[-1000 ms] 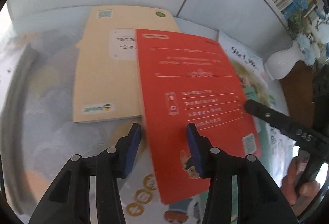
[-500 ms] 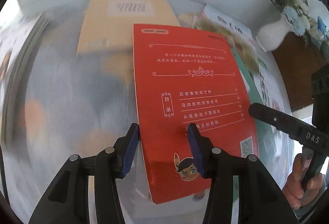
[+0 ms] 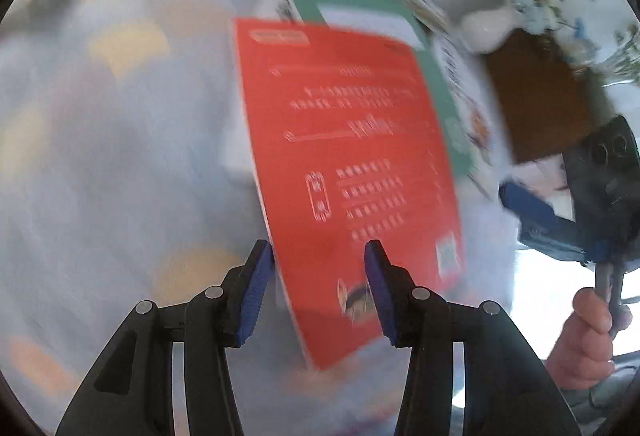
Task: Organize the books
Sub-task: 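Grasp the red book's edge with the left gripper and lift it upright, then flip the red book cover-up onto the bed and open the left gripper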
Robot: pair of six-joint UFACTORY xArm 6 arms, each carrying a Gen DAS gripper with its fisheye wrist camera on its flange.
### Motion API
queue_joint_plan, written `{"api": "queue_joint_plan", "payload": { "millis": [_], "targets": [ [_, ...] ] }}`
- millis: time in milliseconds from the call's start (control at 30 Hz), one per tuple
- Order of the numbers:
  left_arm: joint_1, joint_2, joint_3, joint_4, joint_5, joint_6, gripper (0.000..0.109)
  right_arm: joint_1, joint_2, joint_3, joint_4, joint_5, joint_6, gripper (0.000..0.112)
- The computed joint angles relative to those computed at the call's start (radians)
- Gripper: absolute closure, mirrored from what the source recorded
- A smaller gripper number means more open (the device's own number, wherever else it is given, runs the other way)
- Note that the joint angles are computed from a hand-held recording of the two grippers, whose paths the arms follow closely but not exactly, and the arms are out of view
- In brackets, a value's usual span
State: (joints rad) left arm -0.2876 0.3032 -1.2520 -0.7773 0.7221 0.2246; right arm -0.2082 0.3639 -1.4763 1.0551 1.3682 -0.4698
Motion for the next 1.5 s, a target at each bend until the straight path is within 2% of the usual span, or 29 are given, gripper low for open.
{"api": "queue_joint_plan", "payload": {
  "millis": [33, 67, 100, 133, 200, 267, 300, 400, 433, 467, 567, 600, 633, 667, 833, 933, 1067, 1133, 1233, 1300, 1367, 1400, 1500],
  "targets": [
    [-0.014, -0.017, 0.025, 0.007, -0.018, 0.005, 0.064, -0.007, -0.012, 0.016, 0.061, 0.054, 0.012, 0.073],
    [-0.028, -0.035, 0.047, 0.05, -0.043, -0.016, 0.064, 0.003, -0.036, 0.035, 0.081, 0.067, -0.009, 0.073],
    [-0.036, -0.057, 0.072, 0.086, -0.067, -0.035, 0.064, 0.026, -0.073, 0.061, 0.058, 0.038, -0.026, 0.073],
    [-0.034, -0.069, 0.086, 0.083, -0.077, -0.037, 0.064, 0.071, -0.118, 0.086, -0.006, -0.032, -0.026, 0.073],
    [-0.014, -0.095, 0.115, 0.048, -0.097, -0.033, 0.064, 0.103, -0.165, 0.12, -0.084, -0.135, 0.006, 0.073],
    [0.001, -0.093, 0.112, 0.038, -0.104, -0.021, 0.065, 0.111, -0.183, 0.146, -0.18, -0.245, 0.058, 0.073],
    [0.004, -0.089, 0.108, 0.044, -0.108, -0.016, 0.065, 0.116, -0.186, 0.158, -0.274, -0.311, 0.093, 0.073],
    [0.003, -0.061, 0.072, 0.035, -0.102, -0.001, 0.064, 0.119, -0.189, 0.189, -0.443, -0.443, 0.133, 0.073],
    [-0.002, -0.041, 0.049, 0.033, -0.089, 0.005, 0.064, 0.112, -0.173, 0.188, -0.502, -0.458, 0.15, 0.073],
    [-0.006, -0.043, 0.051, 0.038, -0.088, 0.009, 0.064, 0.103, -0.152, 0.175, -0.522, -0.441, 0.157, 0.073],
    [-0.026, -0.012, 0.028, 0.059, -0.068, 0.008, 0.065, 0.066, -0.071, 0.109, -0.463, -0.3, 0.131, 0.07],
    [-0.03, -0.016, 0.035, 0.061, -0.073, 0.006, 0.065, 0.067, -0.07, 0.115, -0.45, -0.303, 0.113, 0.07],
    [-0.038, -0.021, 0.045, 0.08, -0.098, -0.009, 0.059, 0.066, -0.082, 0.133, -0.429, -0.321, 0.076, 0.069],
    [-0.039, -0.024, 0.048, 0.086, -0.106, -0.013, 0.058, 0.06, -0.076, 0.122, -0.408, -0.298, 0.061, 0.069],
    [-0.004, -0.024, 0.047, -0.012, -0.061, 0.041, 0.058, -0.014, -0.105, 0.099, -0.175, -0.087, -0.057, 0.069],
    [0.022, -0.074, 0.091, -0.073, -0.056, 0.085, 0.058, -0.035, -0.144, 0.106, -0.024, 0.039, -0.103, 0.069],
    [0.096, -0.19, 0.2, -0.122, -0.074, 0.11, 0.058, 0.046, -0.176, 0.101, 0.073, 0.101, -0.148, 0.069],
    [0.149, -0.263, 0.27, -0.135, -0.099, 0.103, 0.058, 0.118, -0.174, 0.072, 0.085, 0.124, -0.166, 0.069],
    [0.251, -0.38, 0.384, -0.076, -0.178, 0.025, 0.058, 0.231, -0.166, 0.029, 0.069, 0.093, -0.176, 0.068],
    [0.335, -0.429, 0.436, 0.021, -0.198, -0.066, 0.059, 0.289, -0.126, -0.01, 0.057, 0.102, -0.148, 0.066],
    [0.414, -0.445, 0.469, 0.111, -0.181, -0.12, 0.059, 0.333, -0.084, -0.039, 0.023, 0.108, -0.106, 0.055],
    [0.441, -0.446, 0.479, 0.131, -0.165, -0.127, 0.059, 0.344, -0.074, -0.042, -0.003, 0.112, -0.089, 0.053],
    [0.458, -0.448, 0.501, 0.067, -0.12, -0.051, 0.059, 0.394, -0.077, -0.006, -0.125, 0.019, -0.024, 0.049]
  ]
}}
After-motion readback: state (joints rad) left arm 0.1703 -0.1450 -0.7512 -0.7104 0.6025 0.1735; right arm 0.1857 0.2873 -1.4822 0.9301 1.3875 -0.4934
